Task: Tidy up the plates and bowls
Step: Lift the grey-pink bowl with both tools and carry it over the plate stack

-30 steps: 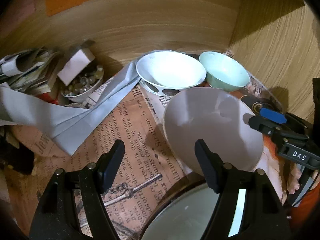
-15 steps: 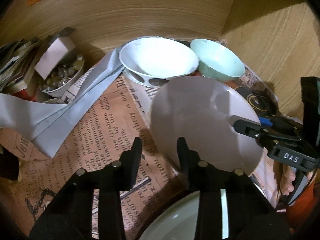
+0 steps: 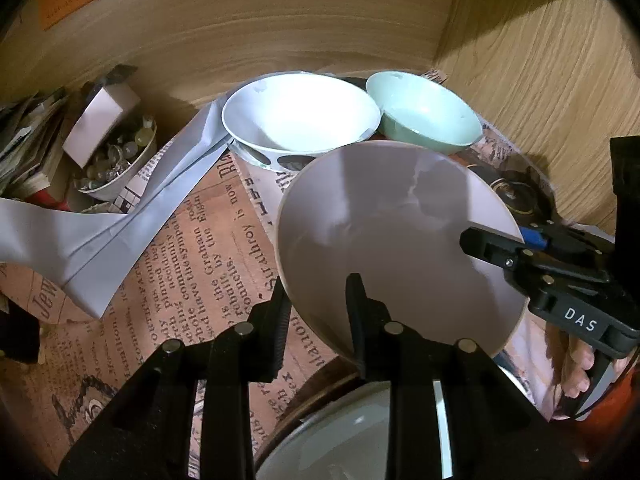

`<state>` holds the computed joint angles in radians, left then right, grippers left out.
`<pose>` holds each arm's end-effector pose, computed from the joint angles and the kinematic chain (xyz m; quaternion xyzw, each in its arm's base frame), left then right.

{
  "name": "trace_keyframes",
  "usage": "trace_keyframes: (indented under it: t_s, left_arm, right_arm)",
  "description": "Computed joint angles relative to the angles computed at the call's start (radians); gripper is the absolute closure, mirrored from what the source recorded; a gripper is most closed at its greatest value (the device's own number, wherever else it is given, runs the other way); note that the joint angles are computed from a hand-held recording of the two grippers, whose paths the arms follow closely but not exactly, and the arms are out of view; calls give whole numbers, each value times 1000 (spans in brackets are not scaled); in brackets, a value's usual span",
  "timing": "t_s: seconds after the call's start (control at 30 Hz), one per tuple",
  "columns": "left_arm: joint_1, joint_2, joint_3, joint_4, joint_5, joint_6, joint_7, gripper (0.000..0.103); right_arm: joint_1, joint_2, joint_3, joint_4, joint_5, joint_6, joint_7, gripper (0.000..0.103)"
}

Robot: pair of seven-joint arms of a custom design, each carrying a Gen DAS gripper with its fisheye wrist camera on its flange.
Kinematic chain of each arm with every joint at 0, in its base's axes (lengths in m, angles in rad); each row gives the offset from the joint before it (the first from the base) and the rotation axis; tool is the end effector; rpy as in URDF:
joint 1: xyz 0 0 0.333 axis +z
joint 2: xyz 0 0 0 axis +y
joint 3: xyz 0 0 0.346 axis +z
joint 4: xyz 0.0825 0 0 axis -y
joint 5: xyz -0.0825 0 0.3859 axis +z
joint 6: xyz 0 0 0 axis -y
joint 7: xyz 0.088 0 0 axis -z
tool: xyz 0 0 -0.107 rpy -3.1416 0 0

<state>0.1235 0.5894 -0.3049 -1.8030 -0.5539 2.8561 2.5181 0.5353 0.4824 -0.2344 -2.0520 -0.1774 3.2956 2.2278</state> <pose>0.7024 -0.0704 0.2974 -0.4704 0.8294 -0.2780 0.1162 0.6177 0.2272 0.3192 -0.6214 0.6870 -0.1742 0.3339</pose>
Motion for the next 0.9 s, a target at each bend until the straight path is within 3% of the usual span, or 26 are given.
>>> trace_keyframes:
  t_s: [0.1,0.23,0.43,0.53,0.73,0.9]
  left_arm:
    - [33,-18,-41,-25,-38,30,43,76]
    - [91,-47,-108,-61,-120,67,125,76]
    - [160,-95,-180,-111,-283,90,272,76]
    - [183,-122,-204,-135,-391,109,359,76]
    - [241,-180,-256,-183,-651,128,570,76]
    - [260,-237,-257,-221,-850,113,726,76]
  right_arm:
    - [49,-11,-50,-17,18,22,1,73]
    - [165,-23,-159,-43,68,47,-20,73]
    - [286,-40,-249,-76,169,89,-100,73]
    - [326,-45,-267,-84,216,104,-145,73]
    - [350,-51,-247,-88,294,130,-226,73]
    - [389,-48,-242,-81,368,147,-302,73]
